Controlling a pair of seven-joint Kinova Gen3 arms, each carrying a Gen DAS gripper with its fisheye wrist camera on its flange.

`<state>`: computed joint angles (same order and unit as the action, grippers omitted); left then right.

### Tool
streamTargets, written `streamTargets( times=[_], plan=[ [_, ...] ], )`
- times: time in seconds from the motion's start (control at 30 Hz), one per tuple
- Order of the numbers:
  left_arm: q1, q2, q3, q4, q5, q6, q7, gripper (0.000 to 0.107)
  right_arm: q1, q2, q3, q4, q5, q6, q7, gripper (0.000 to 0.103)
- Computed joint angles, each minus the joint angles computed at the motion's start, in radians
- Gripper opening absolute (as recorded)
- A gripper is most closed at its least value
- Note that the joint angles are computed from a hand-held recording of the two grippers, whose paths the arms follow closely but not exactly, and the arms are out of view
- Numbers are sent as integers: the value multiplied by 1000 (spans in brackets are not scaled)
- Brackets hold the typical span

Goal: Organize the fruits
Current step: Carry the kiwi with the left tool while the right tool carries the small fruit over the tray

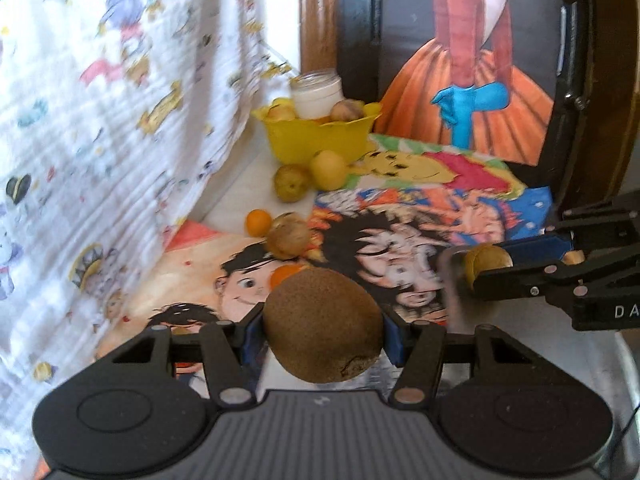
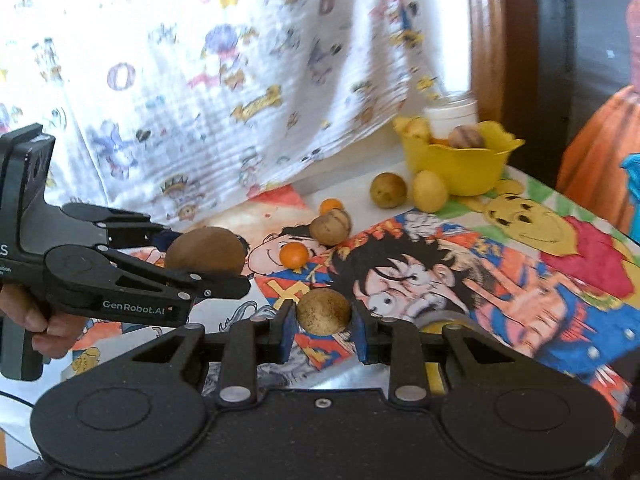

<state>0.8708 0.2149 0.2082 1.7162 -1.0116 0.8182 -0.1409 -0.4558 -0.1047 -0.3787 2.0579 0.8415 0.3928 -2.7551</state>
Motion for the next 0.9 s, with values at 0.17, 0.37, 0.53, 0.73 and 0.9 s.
streamTargets(
  times=[0.17, 0.37, 0.53, 0.73, 0.9],
  plan=[
    [11, -3, 9, -5, 0, -71, 35, 62, 45, -111, -44, 78, -50, 0, -23, 31],
    [53, 36, -2, -31, -15, -109, 66, 62, 122, -213, -103, 161, -131, 14, -30, 31],
    [81, 72, -21, -61, 16, -130, 42, 62, 220, -260, -174, 211, -176, 17, -28, 31],
    [103, 120, -58, -99, 57, -180, -3, 62, 425, -277, -347, 245, -164, 26, -76, 31],
    [114, 163, -94, -131, 108, -227, -58, 62, 569, -272, -475, 264, -126, 22, -134, 31]
  ],
)
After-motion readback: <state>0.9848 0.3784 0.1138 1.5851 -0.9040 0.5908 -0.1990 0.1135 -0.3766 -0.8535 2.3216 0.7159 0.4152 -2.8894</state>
